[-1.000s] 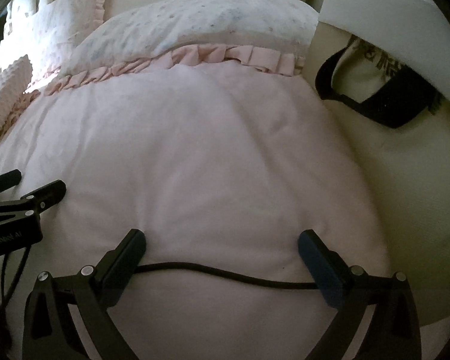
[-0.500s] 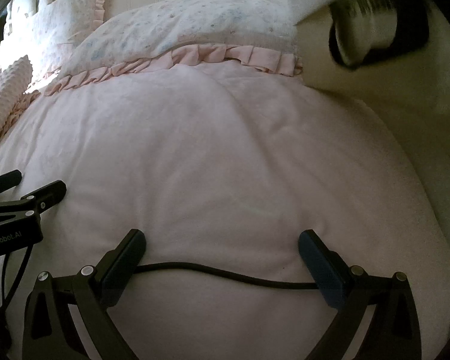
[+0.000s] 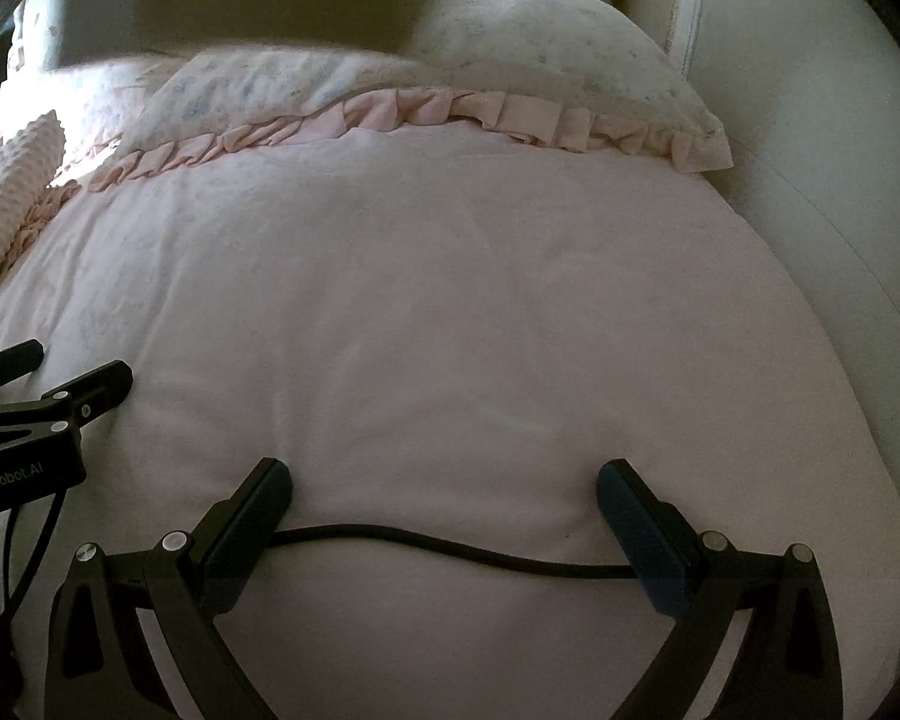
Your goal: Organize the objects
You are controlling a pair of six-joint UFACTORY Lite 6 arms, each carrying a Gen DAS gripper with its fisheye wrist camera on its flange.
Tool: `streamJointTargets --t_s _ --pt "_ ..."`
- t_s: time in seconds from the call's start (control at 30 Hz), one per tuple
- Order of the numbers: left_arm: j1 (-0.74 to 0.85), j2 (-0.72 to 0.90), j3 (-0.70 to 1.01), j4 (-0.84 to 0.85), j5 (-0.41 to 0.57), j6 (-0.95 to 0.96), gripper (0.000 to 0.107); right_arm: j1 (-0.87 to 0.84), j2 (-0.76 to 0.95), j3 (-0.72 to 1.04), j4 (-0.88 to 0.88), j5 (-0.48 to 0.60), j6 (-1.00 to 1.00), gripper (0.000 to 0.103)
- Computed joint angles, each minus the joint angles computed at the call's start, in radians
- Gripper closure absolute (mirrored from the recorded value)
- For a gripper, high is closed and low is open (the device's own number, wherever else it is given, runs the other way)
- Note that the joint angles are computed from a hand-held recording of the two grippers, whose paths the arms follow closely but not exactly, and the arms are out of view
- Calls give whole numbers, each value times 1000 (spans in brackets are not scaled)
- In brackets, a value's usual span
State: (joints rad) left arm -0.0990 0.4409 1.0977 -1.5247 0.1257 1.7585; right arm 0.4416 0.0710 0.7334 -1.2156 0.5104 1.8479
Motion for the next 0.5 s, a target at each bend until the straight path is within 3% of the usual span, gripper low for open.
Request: streamJointTargets --t_s 0.5 --pt "-3 -6 -4 17 -1 -20 5 2 21 -14 -58 -19 72 0"
